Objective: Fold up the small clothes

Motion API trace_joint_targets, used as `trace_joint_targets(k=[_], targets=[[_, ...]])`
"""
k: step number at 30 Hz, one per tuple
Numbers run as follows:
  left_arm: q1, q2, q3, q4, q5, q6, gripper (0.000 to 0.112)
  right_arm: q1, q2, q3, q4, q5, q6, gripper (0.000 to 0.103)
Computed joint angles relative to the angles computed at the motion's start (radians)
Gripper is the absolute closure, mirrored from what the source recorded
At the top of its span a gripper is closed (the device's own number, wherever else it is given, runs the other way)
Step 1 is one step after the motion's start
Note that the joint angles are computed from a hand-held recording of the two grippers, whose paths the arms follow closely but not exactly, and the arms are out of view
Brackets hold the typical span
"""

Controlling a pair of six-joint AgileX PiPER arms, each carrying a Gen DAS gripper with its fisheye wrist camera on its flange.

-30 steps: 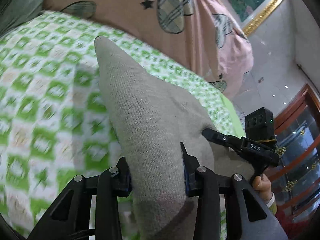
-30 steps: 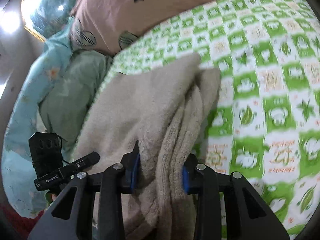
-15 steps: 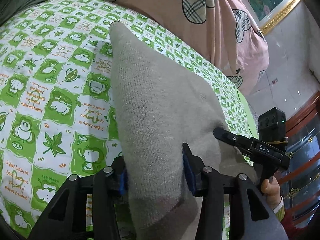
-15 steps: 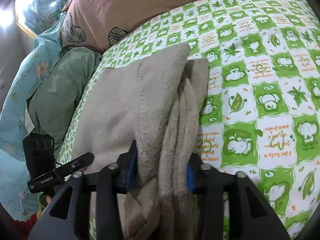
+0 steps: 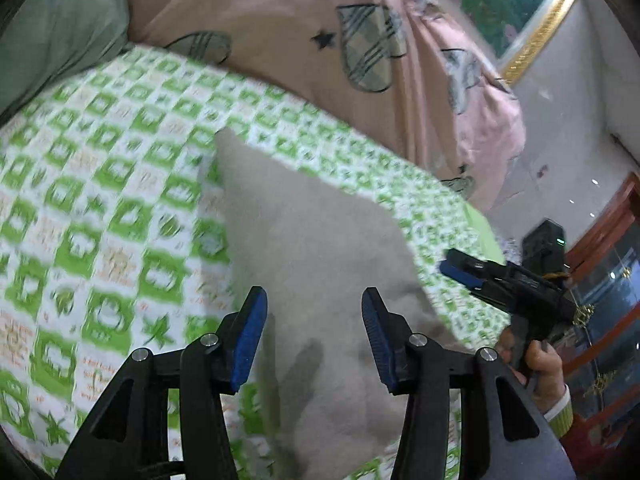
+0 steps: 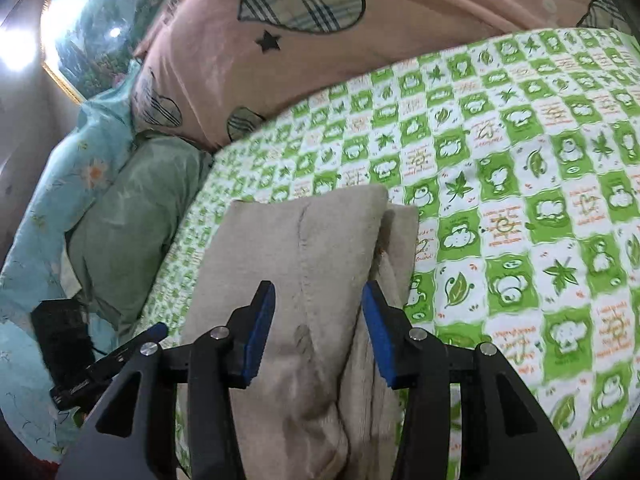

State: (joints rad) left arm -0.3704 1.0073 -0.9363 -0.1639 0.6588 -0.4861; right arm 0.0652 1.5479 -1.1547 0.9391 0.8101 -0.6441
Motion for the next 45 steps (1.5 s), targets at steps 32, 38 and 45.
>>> trace_joint_targets(k=[32,38,45], targets=[[0.0,0.17,-0.106,-0.088,-0.014,0.121,0.079,0.21,0.081,-0.108,-0.162,-0.079,0.194,0.092],[0.084,0.281,-0.123,-0.195,-0.028,0.19,0.088,0.183,0.163,-0.081,-0.382,-0.194,0.366,0.103],[0.011,0.337,-0.126,-0.113,-0.074,0.101,0.092,0.159,0.132,-0.076,-0.376,-0.172,0.364,0.103]])
